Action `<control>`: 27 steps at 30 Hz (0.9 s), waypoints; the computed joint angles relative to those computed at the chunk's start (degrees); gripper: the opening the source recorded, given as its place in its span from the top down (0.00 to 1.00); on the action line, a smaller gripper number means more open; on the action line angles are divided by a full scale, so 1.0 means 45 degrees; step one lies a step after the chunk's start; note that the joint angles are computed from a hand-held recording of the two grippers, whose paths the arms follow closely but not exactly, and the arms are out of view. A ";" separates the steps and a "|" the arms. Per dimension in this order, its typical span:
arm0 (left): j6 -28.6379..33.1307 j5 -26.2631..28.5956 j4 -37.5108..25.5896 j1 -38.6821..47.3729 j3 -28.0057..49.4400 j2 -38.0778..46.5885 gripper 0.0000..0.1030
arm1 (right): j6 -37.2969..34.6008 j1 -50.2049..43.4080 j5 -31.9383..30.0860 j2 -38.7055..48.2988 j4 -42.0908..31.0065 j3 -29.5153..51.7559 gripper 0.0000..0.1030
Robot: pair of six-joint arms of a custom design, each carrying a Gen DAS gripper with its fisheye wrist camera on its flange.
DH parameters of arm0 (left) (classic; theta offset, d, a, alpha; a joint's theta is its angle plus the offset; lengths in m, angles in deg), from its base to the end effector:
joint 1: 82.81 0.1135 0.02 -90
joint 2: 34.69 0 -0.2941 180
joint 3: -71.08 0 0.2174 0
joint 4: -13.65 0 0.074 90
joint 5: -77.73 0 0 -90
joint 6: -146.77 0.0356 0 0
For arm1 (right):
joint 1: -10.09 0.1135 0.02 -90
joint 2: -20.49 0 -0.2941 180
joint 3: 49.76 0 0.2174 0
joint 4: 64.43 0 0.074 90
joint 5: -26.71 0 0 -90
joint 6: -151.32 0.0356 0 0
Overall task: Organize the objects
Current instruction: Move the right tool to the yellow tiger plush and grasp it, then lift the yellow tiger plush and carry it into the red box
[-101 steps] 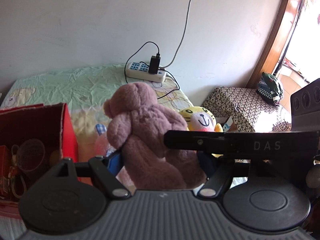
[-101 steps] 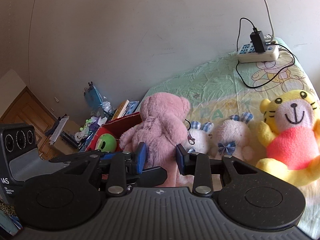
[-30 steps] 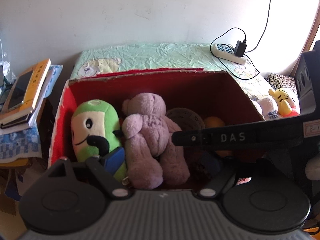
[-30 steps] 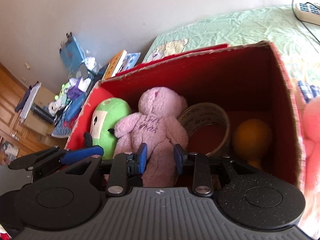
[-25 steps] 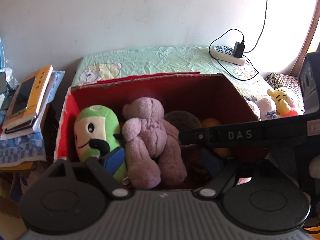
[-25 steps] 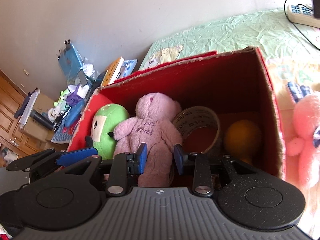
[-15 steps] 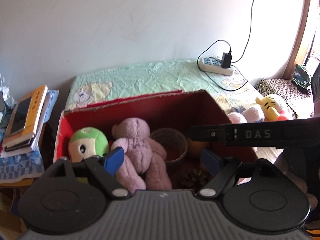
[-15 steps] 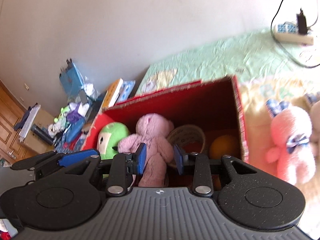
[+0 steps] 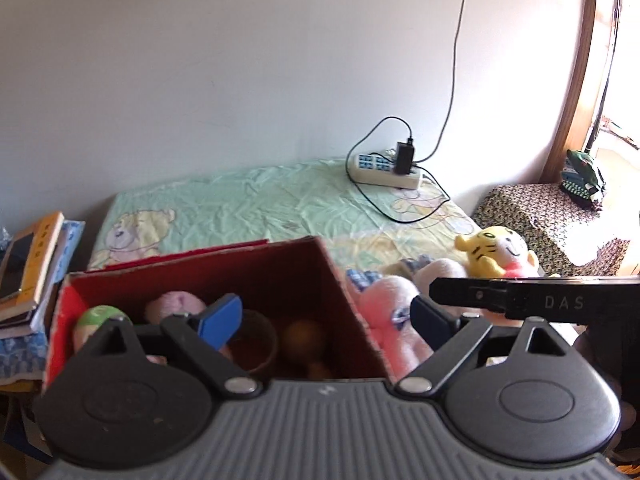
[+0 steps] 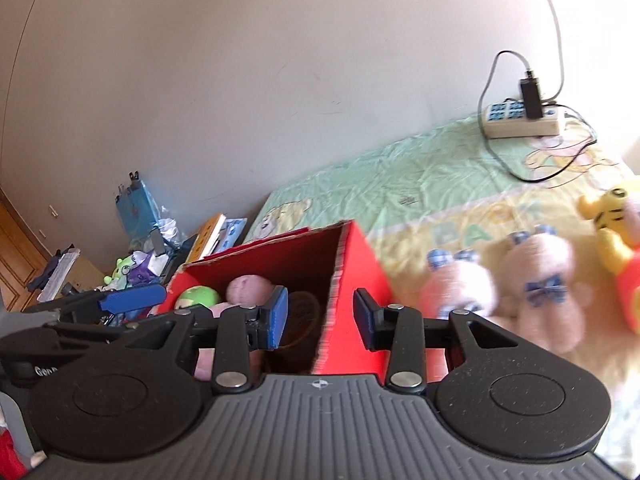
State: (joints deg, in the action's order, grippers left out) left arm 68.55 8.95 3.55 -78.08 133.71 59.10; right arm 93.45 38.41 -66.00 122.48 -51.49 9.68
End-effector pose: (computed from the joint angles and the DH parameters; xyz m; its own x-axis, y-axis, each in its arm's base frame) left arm 0.3061 0.0124 0.2238 -0.6037 0.1410 -0.7846 0.3244 0.9425 -0.0802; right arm 0.2954 0.1611 0.2000 -0.6396 0.2588 -0.7238 -0.2006 0.8528 0.4822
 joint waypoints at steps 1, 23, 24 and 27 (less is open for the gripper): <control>-0.0355 -0.0179 0.0000 -0.0549 0.0037 0.0056 0.11 | -0.0194 -0.0427 -0.0276 -0.0275 -0.0018 -0.0309 0.62; -0.4180 -0.1196 -0.1741 -0.7435 0.5739 0.5787 0.11 | -0.3396 -1.0125 -0.4986 -0.1672 -0.0302 -0.3063 0.50; -0.4347 -0.1036 -0.2166 -0.7461 0.6389 0.6216 0.10 | -0.3412 -1.0363 -0.5163 -0.1371 -0.0442 -0.2796 0.50; -0.4639 -0.0485 -0.3066 -0.7424 0.8018 0.7355 0.10 | -0.3409 -1.0818 -0.5667 -0.0435 -0.0868 -0.1975 0.50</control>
State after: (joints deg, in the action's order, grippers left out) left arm 47.68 6.77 -10.24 -111.49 169.80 92.19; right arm 78.11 -10.27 -91.50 120.53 -55.40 0.79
